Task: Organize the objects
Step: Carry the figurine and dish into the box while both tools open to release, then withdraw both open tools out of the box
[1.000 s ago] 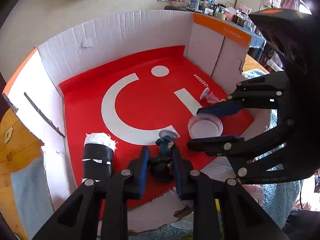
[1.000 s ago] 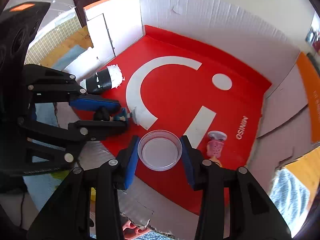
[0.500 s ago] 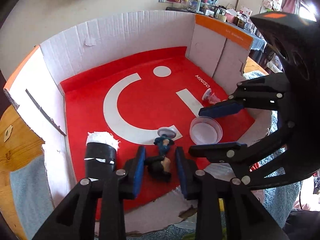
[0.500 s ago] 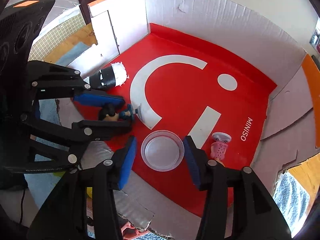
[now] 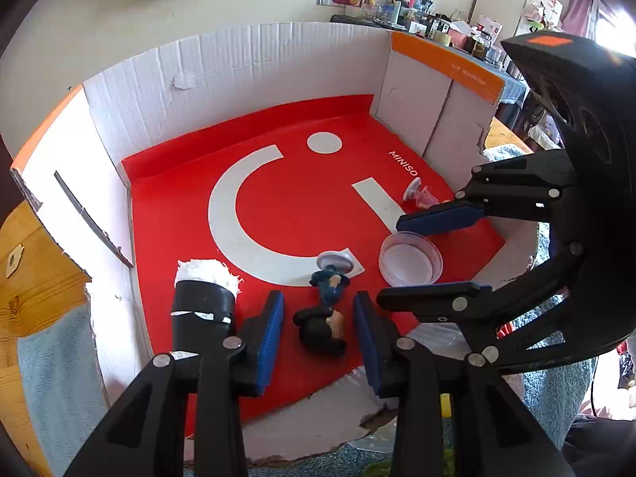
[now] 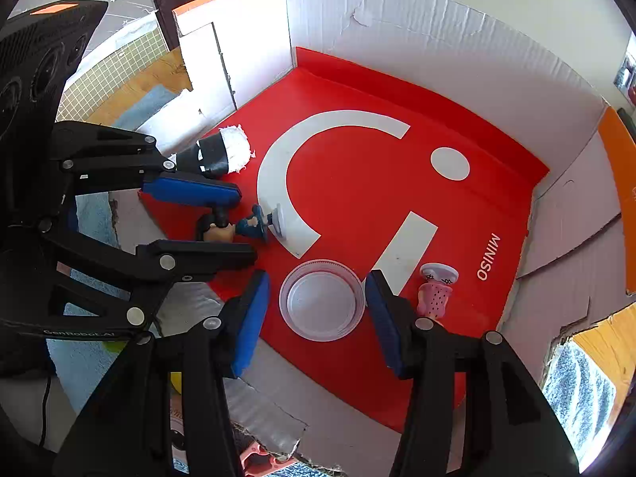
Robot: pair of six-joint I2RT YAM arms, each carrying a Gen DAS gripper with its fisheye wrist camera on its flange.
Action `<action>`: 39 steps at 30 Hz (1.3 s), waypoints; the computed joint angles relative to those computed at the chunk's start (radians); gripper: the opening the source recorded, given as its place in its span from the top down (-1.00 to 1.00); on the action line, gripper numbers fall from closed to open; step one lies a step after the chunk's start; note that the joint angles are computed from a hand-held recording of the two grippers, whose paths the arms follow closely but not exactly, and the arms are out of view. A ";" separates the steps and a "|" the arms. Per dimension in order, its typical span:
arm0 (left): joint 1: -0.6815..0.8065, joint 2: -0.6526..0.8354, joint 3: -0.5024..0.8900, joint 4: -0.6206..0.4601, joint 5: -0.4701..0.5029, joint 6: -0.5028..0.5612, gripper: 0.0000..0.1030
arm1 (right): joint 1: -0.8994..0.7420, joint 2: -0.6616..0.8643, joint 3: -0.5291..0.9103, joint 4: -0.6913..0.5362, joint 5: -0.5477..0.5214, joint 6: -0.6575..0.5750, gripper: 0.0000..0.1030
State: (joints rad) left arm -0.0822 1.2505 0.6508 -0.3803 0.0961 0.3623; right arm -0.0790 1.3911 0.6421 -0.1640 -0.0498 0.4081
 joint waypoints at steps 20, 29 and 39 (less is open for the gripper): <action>0.027 -0.266 -0.037 -0.080 0.005 -0.042 -0.25 | 0.036 -0.259 -0.026 -0.154 0.112 0.041 -0.25; 0.027 -0.580 -0.054 -0.192 -0.003 -0.097 -0.56 | 0.214 -0.312 0.042 -0.216 0.386 0.194 -0.37; -0.111 -0.963 -0.039 -0.421 -0.215 -0.212 -0.67 | 0.642 -0.286 0.165 -0.543 0.931 0.592 -0.69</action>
